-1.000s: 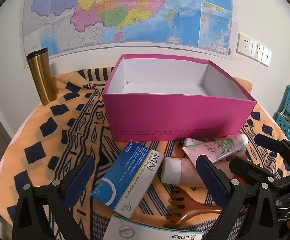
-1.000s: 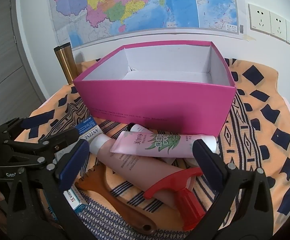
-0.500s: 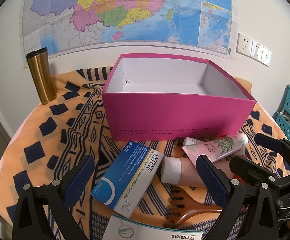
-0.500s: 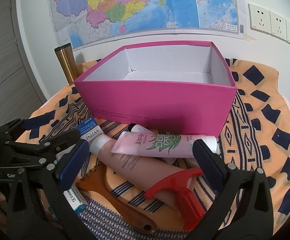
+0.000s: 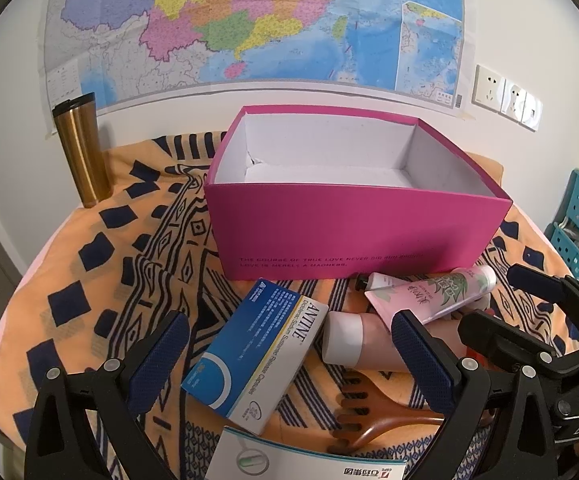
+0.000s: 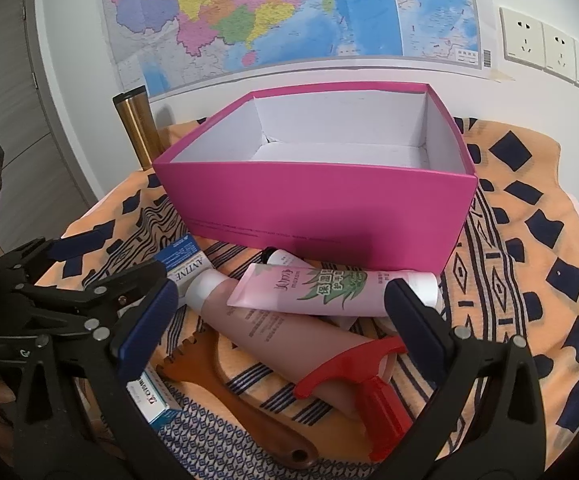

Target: Organize rigid objects

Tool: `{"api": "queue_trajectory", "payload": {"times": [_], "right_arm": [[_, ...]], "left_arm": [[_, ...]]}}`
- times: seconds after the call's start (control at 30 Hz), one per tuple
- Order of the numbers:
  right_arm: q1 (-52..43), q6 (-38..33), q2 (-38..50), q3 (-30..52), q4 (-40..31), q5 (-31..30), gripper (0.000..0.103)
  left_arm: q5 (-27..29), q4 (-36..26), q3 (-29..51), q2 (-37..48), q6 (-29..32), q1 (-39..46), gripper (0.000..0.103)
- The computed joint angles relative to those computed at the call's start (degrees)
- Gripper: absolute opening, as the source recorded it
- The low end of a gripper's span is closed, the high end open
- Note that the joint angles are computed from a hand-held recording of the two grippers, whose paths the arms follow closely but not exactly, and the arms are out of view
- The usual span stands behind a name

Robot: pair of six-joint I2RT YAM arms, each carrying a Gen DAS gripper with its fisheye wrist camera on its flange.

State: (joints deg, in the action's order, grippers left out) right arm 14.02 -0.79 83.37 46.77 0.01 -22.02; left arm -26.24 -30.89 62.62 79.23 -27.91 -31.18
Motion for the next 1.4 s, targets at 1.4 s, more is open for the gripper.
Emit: {"api": "queue_trajectory", "payload": {"times": [1.4], "right_arm": [[13.01,-11.44,26.66,30.05,-19.10,-3.50,0.064]], "left_arm": [[27.62,3.24,-16.45,-10.73,4.77,17.10,0.062]]}}
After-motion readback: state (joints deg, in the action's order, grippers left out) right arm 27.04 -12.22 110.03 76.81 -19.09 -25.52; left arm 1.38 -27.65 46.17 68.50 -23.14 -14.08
